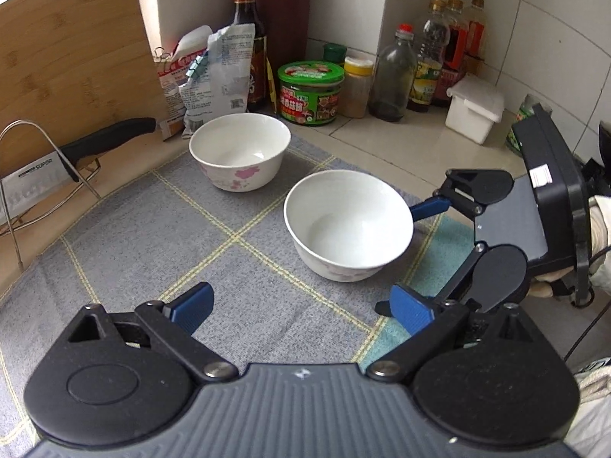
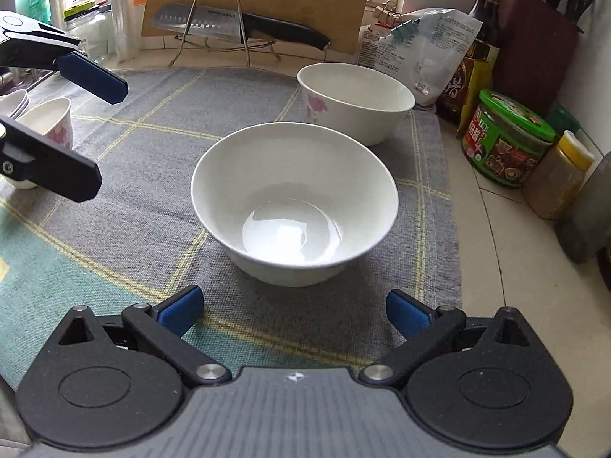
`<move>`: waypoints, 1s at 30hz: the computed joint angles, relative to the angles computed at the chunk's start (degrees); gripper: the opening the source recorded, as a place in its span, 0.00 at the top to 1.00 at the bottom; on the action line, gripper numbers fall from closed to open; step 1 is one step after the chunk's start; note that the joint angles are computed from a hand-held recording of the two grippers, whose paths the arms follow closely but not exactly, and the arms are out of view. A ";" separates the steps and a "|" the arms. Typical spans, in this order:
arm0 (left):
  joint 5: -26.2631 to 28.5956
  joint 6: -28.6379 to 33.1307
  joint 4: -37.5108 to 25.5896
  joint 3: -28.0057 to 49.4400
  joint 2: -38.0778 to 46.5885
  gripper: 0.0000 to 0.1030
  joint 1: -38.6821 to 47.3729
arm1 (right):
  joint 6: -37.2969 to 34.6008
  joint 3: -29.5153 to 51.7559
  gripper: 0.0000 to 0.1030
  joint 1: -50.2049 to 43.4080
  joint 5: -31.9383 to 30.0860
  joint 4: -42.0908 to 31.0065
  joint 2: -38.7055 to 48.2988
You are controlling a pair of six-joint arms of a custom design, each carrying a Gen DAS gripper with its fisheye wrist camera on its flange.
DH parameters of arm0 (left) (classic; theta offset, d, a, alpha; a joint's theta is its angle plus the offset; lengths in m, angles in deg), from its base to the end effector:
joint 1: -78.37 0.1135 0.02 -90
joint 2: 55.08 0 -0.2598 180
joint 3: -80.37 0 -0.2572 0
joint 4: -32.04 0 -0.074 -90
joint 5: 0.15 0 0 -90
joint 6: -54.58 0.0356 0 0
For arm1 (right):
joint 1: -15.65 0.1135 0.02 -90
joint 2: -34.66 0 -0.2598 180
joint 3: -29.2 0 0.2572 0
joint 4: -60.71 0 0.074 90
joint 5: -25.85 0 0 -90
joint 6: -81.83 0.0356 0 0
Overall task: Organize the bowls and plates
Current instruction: 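Move the right gripper to the next white bowl on the mat, then close the right gripper on the rim of the white bowl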
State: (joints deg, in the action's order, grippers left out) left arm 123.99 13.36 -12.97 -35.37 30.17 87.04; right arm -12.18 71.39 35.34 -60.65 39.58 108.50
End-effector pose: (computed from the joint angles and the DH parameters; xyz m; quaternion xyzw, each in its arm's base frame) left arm 0.2805 0.0226 0.1858 0.3780 0.8574 -0.1563 0.3123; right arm 0.2200 0.0764 0.1409 -0.1850 0.9291 0.0148 0.3199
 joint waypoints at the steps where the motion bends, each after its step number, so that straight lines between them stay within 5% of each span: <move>1: -0.87 0.83 0.18 0.09 0.49 0.05 -0.63 | -0.86 -0.03 0.00 -1.01 -1.57 0.82 0.61; 8: -4.63 5.87 -1.41 3.88 5.66 0.05 -3.54 | -7.08 0.83 0.00 -6.51 -10.14 2.62 3.31; 30: -10.80 14.06 0.70 10.85 15.33 0.06 -12.63 | -29.90 8.92 0.00 -15.61 -20.51 -6.39 6.19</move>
State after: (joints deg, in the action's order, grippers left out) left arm 113.19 27.42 -12.27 -24.52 45.50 74.41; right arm -42.08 80.31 19.73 -81.17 33.19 114.69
